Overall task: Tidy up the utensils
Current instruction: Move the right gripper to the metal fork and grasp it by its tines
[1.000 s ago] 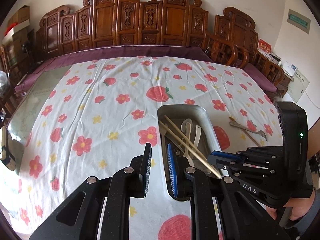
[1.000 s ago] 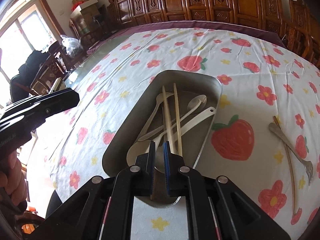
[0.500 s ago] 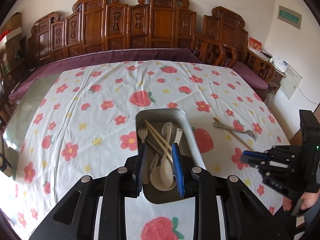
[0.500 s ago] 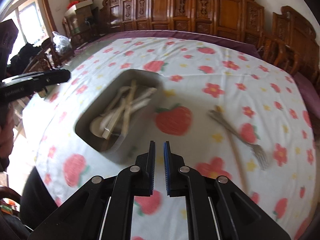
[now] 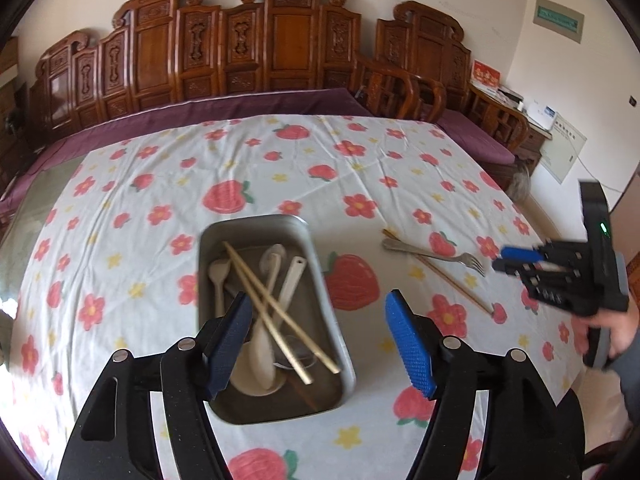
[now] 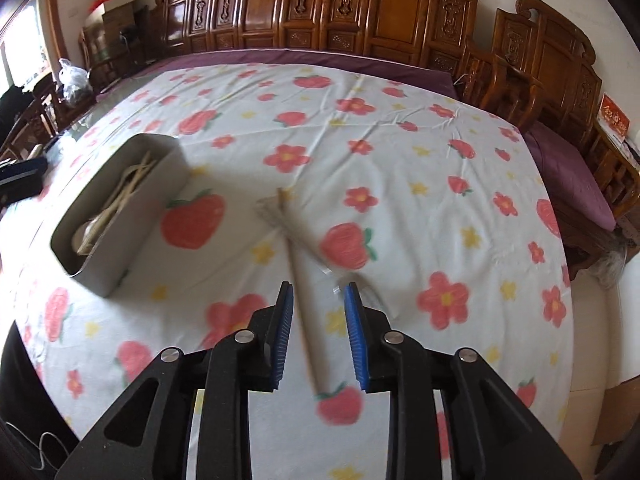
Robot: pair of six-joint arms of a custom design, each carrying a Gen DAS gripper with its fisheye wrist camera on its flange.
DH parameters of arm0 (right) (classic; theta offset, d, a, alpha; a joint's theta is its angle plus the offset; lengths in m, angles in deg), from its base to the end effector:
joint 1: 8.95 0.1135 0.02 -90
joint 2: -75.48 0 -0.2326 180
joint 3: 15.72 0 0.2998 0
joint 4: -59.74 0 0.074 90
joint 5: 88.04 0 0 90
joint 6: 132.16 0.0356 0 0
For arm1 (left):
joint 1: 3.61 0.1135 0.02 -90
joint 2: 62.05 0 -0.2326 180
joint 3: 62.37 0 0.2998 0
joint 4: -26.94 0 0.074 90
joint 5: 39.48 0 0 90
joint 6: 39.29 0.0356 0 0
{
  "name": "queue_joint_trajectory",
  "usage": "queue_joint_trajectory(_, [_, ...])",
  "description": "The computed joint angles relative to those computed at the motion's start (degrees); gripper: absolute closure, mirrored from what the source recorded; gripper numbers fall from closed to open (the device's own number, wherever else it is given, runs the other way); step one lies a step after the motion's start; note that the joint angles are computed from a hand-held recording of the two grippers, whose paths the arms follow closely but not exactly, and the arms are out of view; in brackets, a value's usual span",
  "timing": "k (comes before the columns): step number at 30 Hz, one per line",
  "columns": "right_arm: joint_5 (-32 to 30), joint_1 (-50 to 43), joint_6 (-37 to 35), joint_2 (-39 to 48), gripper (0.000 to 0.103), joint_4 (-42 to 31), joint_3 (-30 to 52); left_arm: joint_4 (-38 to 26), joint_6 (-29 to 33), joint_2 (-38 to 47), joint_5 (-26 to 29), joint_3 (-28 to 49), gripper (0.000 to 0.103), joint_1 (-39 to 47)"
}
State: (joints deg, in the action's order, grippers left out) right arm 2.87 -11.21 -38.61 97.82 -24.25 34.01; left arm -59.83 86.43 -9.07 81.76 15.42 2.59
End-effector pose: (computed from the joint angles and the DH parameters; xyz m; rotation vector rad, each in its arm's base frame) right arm 0.1313 -0.0057 0.2483 0.1358 2.5549 -0.0117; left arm 0.2020 0.0034 0.3328 0.7949 2.3411 -0.4236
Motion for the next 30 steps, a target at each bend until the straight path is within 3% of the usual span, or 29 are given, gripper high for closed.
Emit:
queue_joint_trajectory(3, [-3.0,-4.8,-5.0,4.8,0.074,3.4,-0.3,1.0,-2.2,-1.1,-1.4,-1.2,0.037,-3.4])
queue_joint_trajectory(10, [-3.6,-7.0,-9.7,15.3,0.074,10.0,-1.7,1.8,-4.8,-3.0,-3.5,-3.2,0.037,-8.0])
queue_joint_trajectory(14, [-2.5,-5.7,-10.1,16.2,0.06,11.2,-2.8,1.6,-5.0,-3.9,-4.3,-4.3,0.037,-9.3])
queue_joint_trajectory(19, [-0.2,-4.9,-11.1,18.3,0.059,11.8,-3.4,1.6,-5.6,-4.6,-5.2,-5.2,0.037,-10.7])
queue_joint_trajectory(21, [0.3,-5.0,-11.9,18.2,0.066,12.3,-3.7,1.5,-5.9,-4.8,-5.4,-5.3,0.037,-11.1])
queue_joint_trajectory(28, [1.1,-7.0,-12.7,13.6,0.072,9.9,-5.3,1.0,-7.0,-6.6,-6.3,-5.3,0.037,-13.6])
queue_joint_trajectory(30, [0.0,-8.9,-12.8,11.4,0.081,8.4,-5.6,0.9,-7.6,-7.3,-6.8,-5.5,0.037,-14.7])
